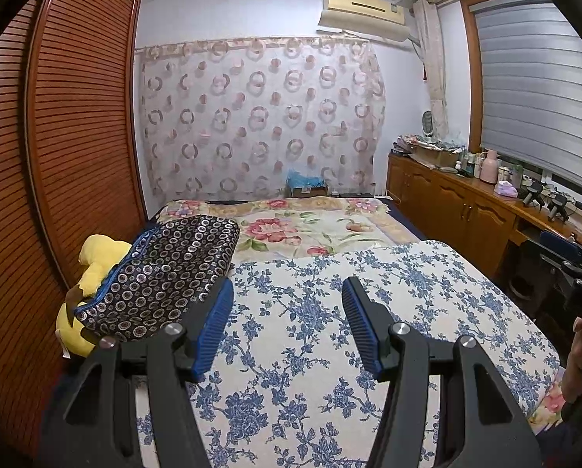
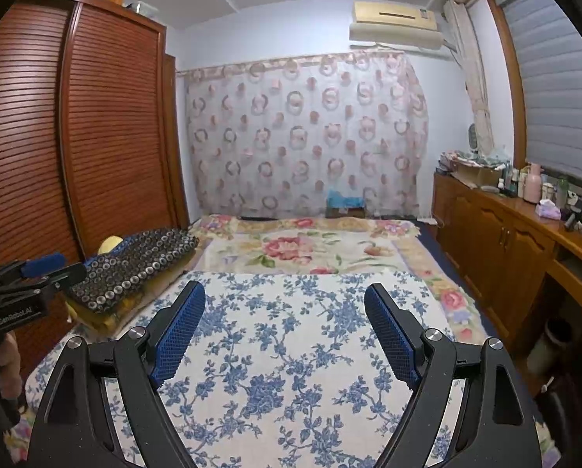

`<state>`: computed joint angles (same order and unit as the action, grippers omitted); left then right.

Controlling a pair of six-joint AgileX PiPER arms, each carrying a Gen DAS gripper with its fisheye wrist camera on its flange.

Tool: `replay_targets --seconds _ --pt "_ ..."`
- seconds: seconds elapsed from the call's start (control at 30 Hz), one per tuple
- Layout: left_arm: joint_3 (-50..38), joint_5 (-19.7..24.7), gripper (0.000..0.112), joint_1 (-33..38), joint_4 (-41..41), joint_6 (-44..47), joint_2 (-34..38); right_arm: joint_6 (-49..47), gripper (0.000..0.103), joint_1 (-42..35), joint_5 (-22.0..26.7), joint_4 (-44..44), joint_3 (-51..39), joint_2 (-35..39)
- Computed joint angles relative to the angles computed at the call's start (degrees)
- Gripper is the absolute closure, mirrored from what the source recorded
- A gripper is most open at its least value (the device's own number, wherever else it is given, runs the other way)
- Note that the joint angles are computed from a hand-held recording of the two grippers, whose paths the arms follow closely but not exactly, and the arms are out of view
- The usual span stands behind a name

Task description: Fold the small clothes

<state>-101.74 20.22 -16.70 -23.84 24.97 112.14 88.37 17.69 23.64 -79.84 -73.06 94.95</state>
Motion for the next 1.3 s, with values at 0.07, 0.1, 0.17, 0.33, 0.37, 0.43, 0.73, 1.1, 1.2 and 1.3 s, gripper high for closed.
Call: replay_targets --seconds 0.07,0.1,0.17,0.33,0.37,0.43,0.73,1.1,1.2,1.3 --pt "0.03 -0.20 0.055 0.00 0.15 -0.05 -0.03 0.24 0.017 0.05 -0.02 -0.22 0.11 -0.01" --pt "0.61 -0.59 0.055 0.01 -0.16 0.31 -0.27 0.03 0.017 -0.04 -0.11 -0.05 0.07 -0.02" --pt "0.47 -0.57 0.055 0.02 -0.21 0.37 -0.19 0.41 0.017 0.07 -0.03 -0.37 0.15 -0.02" --pt "1.09 -1.45 0.055 0.06 0.08 0.04 -0.45 0.08 0.017 0.18 0.12 -0.03 -0.31 0.36" --pt "1.33 -1.60 0.055 0.04 0.00 0.01 -0.57 0.14 0.017 0.28 0.21 -0.06 -0.33 0.41" --pt "1.48 -1.67 0.055 -0.01 0.38 -0.29 -0.69 0.25 0.017 0.23 0.19 -0.21 -0.32 0.38" --pt "1.74 -2.11 0.055 0.25 -0.11 0.26 -0.74 0.44 0.017 0.38 0.36 -0.30 -0.46 0.57" --pt "1.81 -2.14 0.055 0.24 -0.28 0.50 -0.78 0.10 0.017 0.48 0.44 0.07 -0.55 0.62" --pt "1.89 -2.22 0.055 0.20 -0.12 0.38 -0.82 0.08 0.017 0.45 0.37 0.05 -0.51 0.56" --pt "1.79 -2.17 0.055 0.34 -0.53 0.81 -0.75 0.31 0.017 0.42 0.27 -0.12 -0.48 0.57"
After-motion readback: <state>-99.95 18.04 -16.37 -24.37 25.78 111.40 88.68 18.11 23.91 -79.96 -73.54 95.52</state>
